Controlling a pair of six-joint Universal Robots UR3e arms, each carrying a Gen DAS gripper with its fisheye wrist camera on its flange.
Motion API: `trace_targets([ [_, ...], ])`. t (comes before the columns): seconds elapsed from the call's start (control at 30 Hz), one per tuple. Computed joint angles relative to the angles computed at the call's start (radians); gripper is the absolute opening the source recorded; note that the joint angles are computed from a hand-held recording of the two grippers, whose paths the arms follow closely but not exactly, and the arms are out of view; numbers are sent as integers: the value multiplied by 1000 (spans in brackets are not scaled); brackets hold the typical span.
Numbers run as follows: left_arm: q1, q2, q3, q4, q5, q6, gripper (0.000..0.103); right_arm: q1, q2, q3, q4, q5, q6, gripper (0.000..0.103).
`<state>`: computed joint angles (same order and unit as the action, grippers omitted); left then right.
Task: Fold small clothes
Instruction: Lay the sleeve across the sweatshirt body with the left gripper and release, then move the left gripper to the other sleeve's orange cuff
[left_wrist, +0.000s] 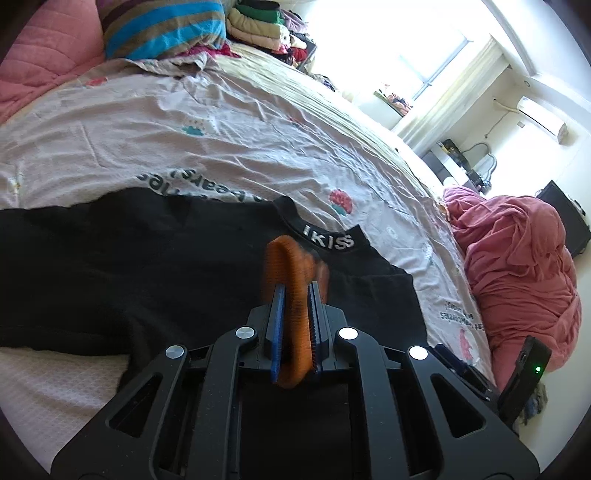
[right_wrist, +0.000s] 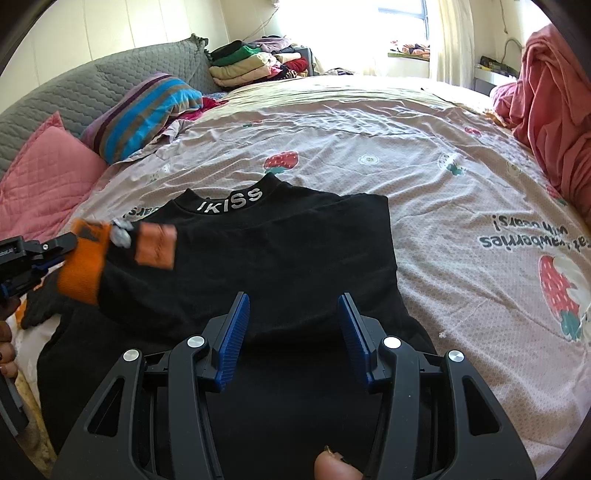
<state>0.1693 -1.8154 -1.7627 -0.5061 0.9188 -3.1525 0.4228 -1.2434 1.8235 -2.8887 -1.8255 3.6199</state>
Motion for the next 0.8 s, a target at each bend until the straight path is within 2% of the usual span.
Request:
trace_targets([
  [0.17, 1, -2, 1, -9, 29, 9, 6, 2, 32, -46, 27, -15, -17, 48],
  [0.27, -23, -18, 18, -26, 52, 19, 6, 2, 50, -69, 37, -20, -25, 52],
  [0.33, -55, -42, 42, -48, 85, 39, 14, 0, 65, -87, 44, -24, -30, 53],
  [0.4, -93, -77, 68, -58, 142, 55, 34, -1, 76, -100, 54, -29, -34, 53],
  [0.5, -131, -128, 88, -73, 228, 73, 39, -14, 89, -110, 83, -25, -32, 53],
  [0.57, -140, -151, 83, -71, 267, 85, 39, -31, 93, -103, 114, -19, -24, 59],
  [0.63, -139, -150, 66, -52, 273, 99, 39, -50, 99, -94, 147, 0, -18, 67],
  [0.7, -138, -145, 63, -54, 274, 105, 39, -64, 108, -76, 134, 27, -26, 67],
  [0.8, -128, -136, 56, -60, 257, 108, 43, -48, 102, -71, 121, 7, -29, 70],
])
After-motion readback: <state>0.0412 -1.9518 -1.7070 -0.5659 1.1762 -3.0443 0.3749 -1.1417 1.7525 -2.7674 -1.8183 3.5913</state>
